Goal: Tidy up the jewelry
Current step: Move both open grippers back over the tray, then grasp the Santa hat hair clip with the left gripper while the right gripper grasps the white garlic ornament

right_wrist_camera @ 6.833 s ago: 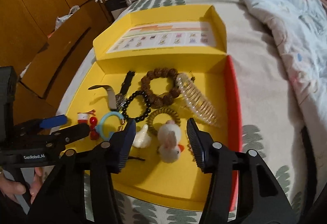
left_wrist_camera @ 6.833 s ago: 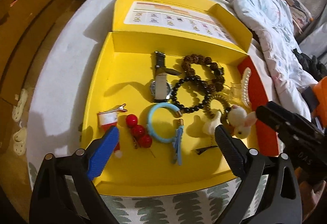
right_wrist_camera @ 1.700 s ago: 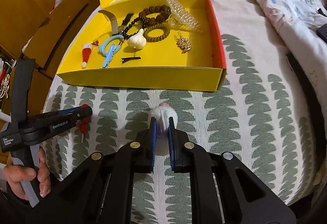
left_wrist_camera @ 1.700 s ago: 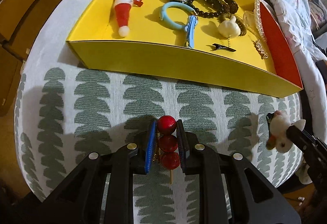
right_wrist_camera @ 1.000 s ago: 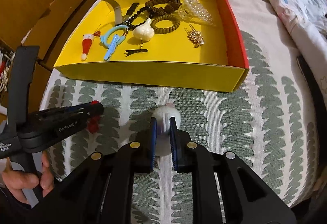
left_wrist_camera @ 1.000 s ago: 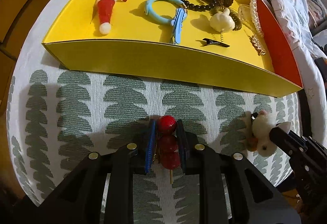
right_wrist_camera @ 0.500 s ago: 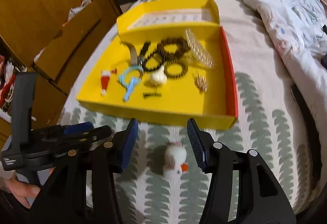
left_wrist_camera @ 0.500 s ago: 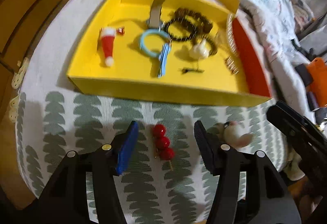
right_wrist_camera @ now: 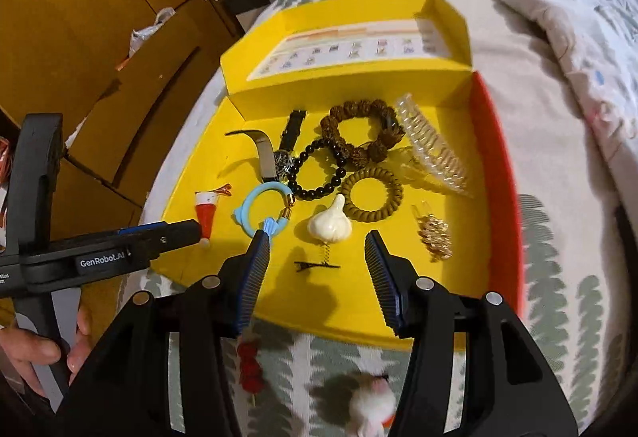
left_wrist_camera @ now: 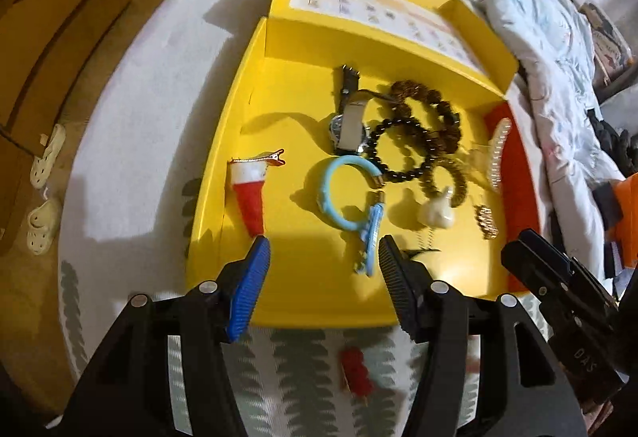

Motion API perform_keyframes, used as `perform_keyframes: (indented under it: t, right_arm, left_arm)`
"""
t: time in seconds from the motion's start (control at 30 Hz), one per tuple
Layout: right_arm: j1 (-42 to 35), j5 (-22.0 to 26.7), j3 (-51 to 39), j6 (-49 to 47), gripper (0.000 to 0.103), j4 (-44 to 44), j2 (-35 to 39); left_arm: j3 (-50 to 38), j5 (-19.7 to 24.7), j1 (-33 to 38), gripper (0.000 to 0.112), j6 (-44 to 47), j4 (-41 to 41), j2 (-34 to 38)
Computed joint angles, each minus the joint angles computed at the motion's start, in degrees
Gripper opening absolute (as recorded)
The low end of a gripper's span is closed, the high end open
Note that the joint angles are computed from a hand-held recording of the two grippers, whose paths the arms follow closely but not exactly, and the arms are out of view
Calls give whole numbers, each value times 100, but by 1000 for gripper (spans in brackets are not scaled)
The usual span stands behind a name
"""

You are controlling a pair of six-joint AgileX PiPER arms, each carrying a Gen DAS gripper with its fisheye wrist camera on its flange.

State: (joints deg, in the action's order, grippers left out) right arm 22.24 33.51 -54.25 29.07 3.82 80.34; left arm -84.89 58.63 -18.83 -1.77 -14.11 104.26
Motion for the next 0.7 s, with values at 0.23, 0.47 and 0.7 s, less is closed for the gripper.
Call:
perform_keyframes:
  t: [0.23,0.47,0.7]
  right_arm:
    - [-6,-270,-194,-348,54,271,719]
    - [-70,-382,-162,-589,54,453,899]
    - [-116,-412,-127,-854,53,682,874]
  left_arm:
    - [-79,0,164,51,113,38,317]
    - [-124,-61,-145,43,-591,970,440]
    - [-275,-16,-249,39,-1256,1525,709]
